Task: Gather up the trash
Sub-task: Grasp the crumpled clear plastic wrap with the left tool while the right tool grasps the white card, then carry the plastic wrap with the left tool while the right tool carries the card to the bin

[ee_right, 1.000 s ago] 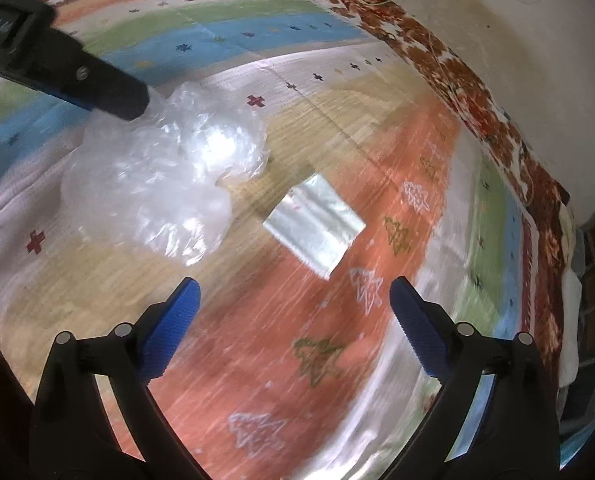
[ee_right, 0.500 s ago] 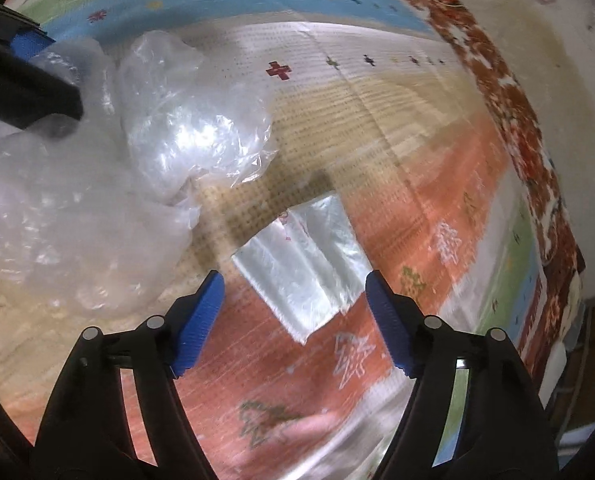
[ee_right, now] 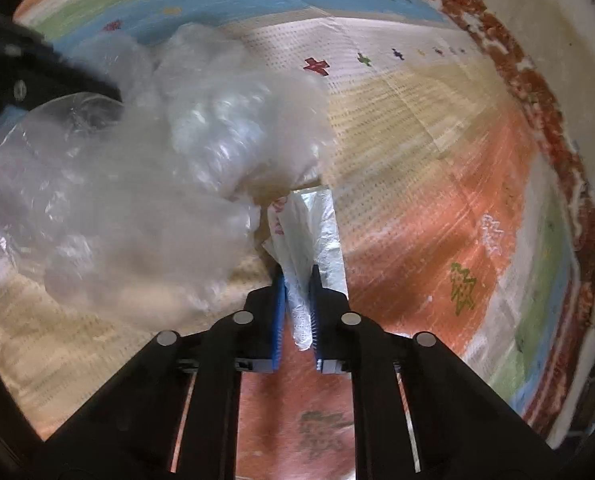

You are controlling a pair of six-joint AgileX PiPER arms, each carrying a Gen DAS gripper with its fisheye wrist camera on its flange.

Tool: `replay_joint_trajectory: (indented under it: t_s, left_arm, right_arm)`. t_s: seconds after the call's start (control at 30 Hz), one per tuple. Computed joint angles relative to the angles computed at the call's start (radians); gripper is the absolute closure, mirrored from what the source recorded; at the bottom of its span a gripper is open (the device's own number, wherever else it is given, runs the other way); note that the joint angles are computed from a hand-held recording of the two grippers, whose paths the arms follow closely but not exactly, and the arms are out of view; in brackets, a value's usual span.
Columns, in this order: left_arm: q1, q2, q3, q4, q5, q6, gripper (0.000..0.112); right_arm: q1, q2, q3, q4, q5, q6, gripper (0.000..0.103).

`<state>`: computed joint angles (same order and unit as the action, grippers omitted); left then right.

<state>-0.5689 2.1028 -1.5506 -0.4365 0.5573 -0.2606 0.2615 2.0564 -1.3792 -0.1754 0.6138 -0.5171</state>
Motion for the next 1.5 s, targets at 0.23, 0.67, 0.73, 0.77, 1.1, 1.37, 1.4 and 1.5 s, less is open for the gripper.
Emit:
replay_joint_trajectory:
  t_s: [0.23,0.67,0.73,0.77,1.1,1.37,1.4,1.5]
  left_arm:
    - [-0.017,-0.031,-0.011,0.077,0.011,-0.093,0.108]
    - [-0.072,-0.208,0.123,0.23,0.024,-0.265,0.109]
    - [-0.083,-0.236,0.129,0.235,0.033,-0.276,0.109]
    - [-0.085,-0.245,0.127,0.229,0.037,-0.274,0.109]
    - [-0.213,-0.365,0.141,0.298,0.045,-0.278,0.109]
    - [-0.306,-0.454,0.205,0.452,0.078,-0.426,0.109]
    - [-0.315,-0.471,0.217,0.464,0.082,-0.446,0.109]
    - [-0.344,-0.532,0.262,0.491,0.078,-0.495,0.109]
  right_arm:
    - [-0.02,-0.097,0.139,0.055,-0.077,0.12,0.095]
    - [-0.008,-0.445,0.443,0.134,-0.1,0.44,0.095]
    - [-0.006,-0.507,0.478,0.154,-0.081,0.456,0.095]
    - [-0.018,-0.557,0.503,0.2,-0.067,0.442,0.095]
    - [-0.115,-0.862,0.616,0.403,0.066,0.346,0.095]
    - [-0.145,-1.063,0.643,0.454,0.211,0.386,0.095]
    - [-0.14,-1.084,0.647,0.44,0.222,0.407,0.095]
    - [-0.108,-1.149,0.664,0.402,0.255,0.482,0.095]
